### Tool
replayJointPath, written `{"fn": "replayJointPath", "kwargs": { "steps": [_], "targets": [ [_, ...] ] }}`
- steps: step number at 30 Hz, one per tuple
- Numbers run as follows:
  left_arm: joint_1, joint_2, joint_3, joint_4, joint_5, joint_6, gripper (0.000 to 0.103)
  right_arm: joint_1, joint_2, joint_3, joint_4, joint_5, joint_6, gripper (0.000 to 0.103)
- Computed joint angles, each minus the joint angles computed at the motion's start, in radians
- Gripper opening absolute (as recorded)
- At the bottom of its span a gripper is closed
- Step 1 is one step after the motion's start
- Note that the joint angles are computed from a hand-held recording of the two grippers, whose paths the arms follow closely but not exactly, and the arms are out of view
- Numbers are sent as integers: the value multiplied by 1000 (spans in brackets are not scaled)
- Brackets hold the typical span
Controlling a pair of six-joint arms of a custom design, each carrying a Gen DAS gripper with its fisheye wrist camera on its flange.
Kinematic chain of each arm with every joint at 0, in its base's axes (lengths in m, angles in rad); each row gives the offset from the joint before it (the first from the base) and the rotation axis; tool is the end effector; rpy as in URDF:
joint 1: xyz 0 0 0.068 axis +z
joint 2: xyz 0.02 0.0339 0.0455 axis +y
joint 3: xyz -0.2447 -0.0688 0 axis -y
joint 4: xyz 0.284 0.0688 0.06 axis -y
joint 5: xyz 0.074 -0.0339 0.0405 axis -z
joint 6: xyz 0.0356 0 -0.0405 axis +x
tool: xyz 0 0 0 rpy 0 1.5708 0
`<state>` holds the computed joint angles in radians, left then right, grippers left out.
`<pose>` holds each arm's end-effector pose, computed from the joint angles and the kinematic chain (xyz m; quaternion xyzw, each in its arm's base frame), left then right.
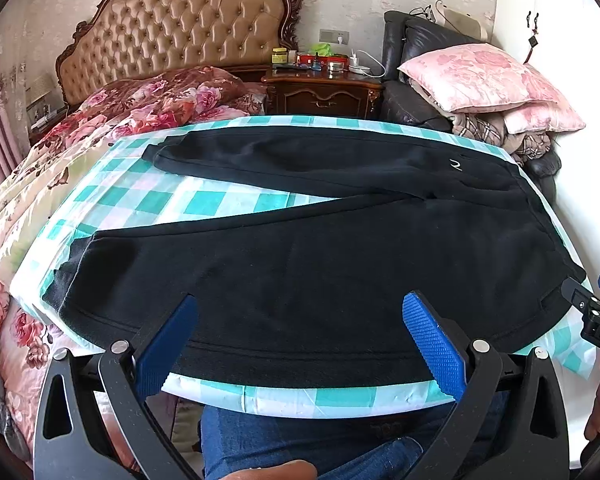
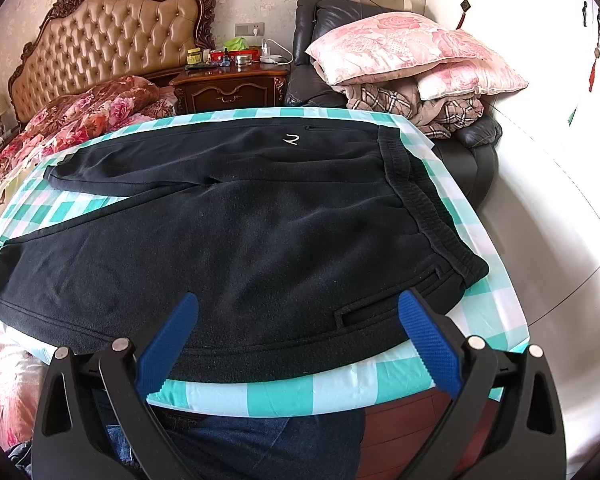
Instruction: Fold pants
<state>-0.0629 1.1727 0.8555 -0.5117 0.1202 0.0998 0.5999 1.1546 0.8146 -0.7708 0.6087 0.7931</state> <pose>0.2867 -0.0223 0.2269 0.0973 0.9255 -0.0493 0.3628 0.2217 0.1270 0.2067 0.1576 0.9180 -0.0843 0.3540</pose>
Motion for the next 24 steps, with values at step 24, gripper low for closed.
{"fn": "replayJointPath", "kwargs": {
  "steps": [24],
  "targets": [
    [0, -2, -2, -2, 10, 7, 99, -1, 2, 0, 4, 0, -2, 100]
  ]
}}
